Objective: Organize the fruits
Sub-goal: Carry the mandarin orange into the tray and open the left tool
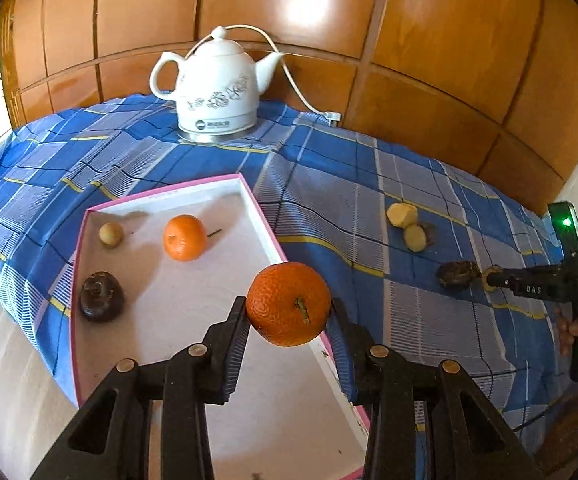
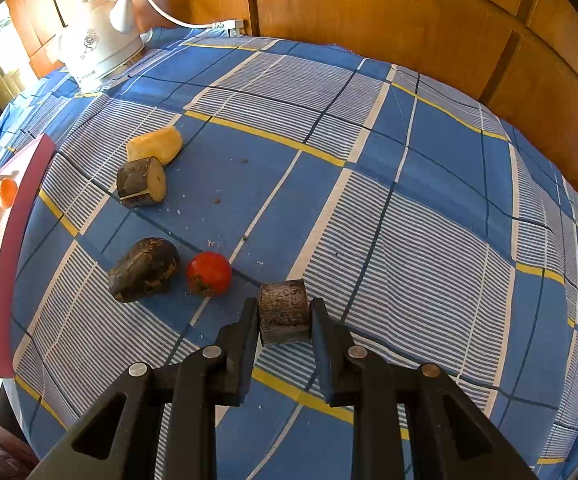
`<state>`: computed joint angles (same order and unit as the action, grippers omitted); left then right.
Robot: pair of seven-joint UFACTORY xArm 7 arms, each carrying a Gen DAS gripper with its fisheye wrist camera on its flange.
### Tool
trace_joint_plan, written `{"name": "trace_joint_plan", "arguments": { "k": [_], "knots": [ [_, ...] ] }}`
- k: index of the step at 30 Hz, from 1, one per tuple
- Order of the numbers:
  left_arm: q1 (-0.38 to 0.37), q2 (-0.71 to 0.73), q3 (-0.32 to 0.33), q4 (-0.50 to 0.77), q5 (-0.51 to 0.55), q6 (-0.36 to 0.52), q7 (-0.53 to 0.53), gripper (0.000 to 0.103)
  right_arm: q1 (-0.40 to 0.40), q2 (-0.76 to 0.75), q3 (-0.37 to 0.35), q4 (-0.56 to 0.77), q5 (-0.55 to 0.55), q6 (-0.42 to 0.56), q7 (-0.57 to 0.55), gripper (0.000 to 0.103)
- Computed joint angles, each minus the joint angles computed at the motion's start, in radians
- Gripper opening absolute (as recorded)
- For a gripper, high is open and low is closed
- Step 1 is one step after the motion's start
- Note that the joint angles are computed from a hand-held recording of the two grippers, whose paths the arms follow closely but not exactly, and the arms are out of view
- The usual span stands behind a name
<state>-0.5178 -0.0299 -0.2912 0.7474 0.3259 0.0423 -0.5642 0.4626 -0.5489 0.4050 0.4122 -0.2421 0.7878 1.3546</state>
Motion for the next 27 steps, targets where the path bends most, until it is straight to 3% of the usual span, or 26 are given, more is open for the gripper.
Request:
{"name": "trace_joint_plan", "arguments": {
  "k": [14,20,24,27],
  "knots": [
    [-0.046,0.012,0.005,-0.005,-0.207,0.022,0.19,0.039,0.001,0.008,0.001,0.008,-0.008,0.009,-0.004,0.025],
    [-0.042,0.005,0.029,-0.009,-0.417,0.034,0.328,0.04,0.001,0.011,0.002,0.01,-0.011,0.014,-0.004,0.025],
    [-0.043,-0.019,0.074,-0.006,-0.646,0.032,0.488,0.039,0.001,0.014,0.003,0.012,-0.012,0.015,-0.001,0.025],
    [-0.031,-0.036,0.107,-0.008,-0.757,0.019,0.559,0.039,0.002,0.017,0.004,0.015,-0.015,0.018,-0.001,0.025]
  ]
}}
